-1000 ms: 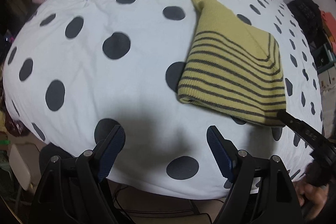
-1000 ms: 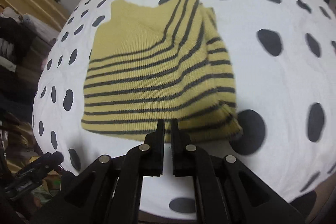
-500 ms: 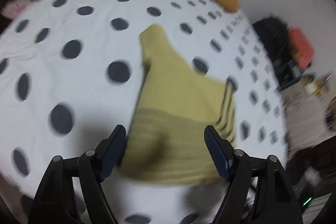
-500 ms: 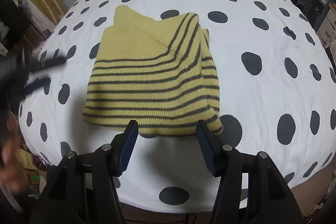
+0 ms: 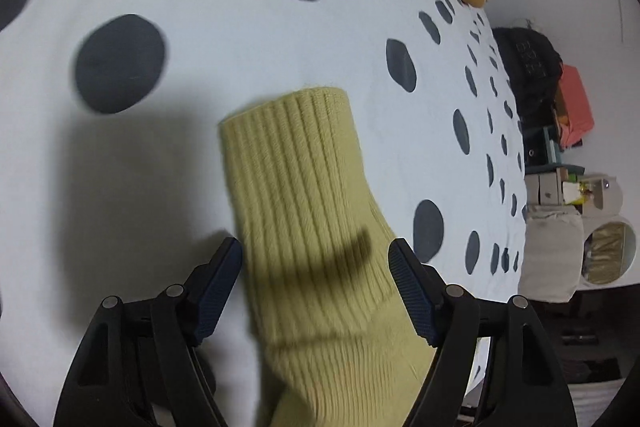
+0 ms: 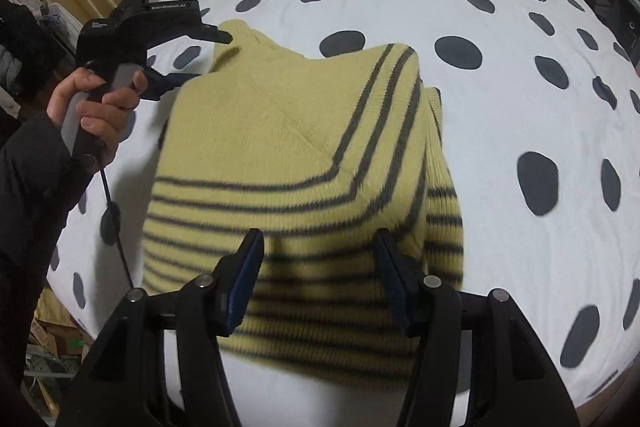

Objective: Fold large clothes

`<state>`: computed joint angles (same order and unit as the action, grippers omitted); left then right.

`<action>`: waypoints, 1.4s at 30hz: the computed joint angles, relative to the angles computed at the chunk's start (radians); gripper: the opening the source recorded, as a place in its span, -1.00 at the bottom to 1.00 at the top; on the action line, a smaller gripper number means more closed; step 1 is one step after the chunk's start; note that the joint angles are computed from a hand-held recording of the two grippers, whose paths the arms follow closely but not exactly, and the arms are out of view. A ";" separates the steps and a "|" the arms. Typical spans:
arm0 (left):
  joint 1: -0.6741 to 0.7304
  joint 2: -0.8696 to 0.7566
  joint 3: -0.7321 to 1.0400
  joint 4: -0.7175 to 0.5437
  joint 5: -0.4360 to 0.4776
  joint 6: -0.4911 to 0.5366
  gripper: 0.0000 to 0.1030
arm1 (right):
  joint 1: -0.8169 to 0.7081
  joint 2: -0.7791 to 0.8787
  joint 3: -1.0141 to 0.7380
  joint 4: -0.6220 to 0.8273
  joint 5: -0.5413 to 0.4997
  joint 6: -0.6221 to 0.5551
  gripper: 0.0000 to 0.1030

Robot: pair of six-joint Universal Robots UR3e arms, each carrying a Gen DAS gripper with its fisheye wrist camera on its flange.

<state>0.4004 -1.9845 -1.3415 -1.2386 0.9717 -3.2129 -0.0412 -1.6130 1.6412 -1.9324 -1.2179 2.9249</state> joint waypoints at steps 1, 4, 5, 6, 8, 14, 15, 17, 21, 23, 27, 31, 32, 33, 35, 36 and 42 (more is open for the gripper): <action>-0.023 -0.037 0.041 0.005 0.041 -0.013 0.04 | 0.001 0.016 0.003 -0.024 -0.003 0.008 -0.21; -0.050 -0.074 0.131 -0.001 0.039 0.017 -0.58 | -0.010 0.056 0.001 -0.049 0.020 -0.002 -0.34; -0.058 -0.056 0.147 0.028 0.017 0.017 -0.60 | -0.013 0.057 0.005 -0.054 0.027 -0.009 -0.34; -0.064 -0.040 0.161 0.040 0.003 0.029 -0.60 | -0.014 0.053 0.011 -0.061 0.033 -0.017 -0.34; -0.101 -0.050 0.203 0.099 0.039 0.029 -0.59 | -0.016 0.046 0.031 -0.080 0.035 -0.026 -0.34; -0.116 -0.322 0.528 -0.146 0.157 -0.038 -0.40 | 0.010 0.054 0.044 -0.118 0.009 -0.034 -0.34; -0.102 -0.298 0.526 -0.125 0.160 -0.067 -0.40 | 0.017 0.055 0.041 -0.116 -0.002 -0.043 -0.32; -0.076 -0.190 0.453 0.001 0.216 -0.123 -0.33 | 0.010 0.047 0.046 -0.108 0.005 -0.060 -0.32; 0.013 0.047 0.319 0.049 0.249 -0.116 0.25 | -0.031 0.021 0.060 -0.083 0.054 -0.048 -0.32; 0.047 0.240 0.110 0.055 0.199 -0.025 0.25 | -0.066 -0.025 0.082 -0.056 0.102 -0.045 -0.32; 0.055 0.659 -0.309 -0.140 0.178 0.111 0.28 | -0.132 -0.132 0.154 0.045 0.146 -0.098 -0.33; -0.072 0.961 -0.699 -0.149 0.302 0.103 0.26 | -0.113 -0.139 0.226 0.030 0.015 -0.126 -0.71; -0.095 1.043 -0.780 -0.114 0.331 0.065 0.27 | -0.114 -0.152 0.218 0.048 0.008 -0.126 -0.71; -0.096 1.116 -0.820 -0.122 0.360 0.042 0.34 | -0.107 -0.163 0.202 0.063 -0.012 -0.113 -0.70; -0.086 1.173 -0.807 -0.207 0.391 0.023 0.29 | -0.111 -0.200 0.182 0.100 -0.013 -0.102 -0.66; -0.124 1.175 -0.774 -0.235 0.448 -0.035 0.26 | -0.114 -0.222 0.170 0.121 -0.017 -0.096 -0.64; -0.522 1.056 -0.469 -0.373 0.711 -0.396 0.32 | 0.013 -0.231 -0.039 0.283 -0.173 0.041 -0.30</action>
<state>-0.1217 -0.9280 -1.8110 -1.6113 1.6829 -3.6093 -0.0284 -1.8437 1.6024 -1.6490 -1.3904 2.9658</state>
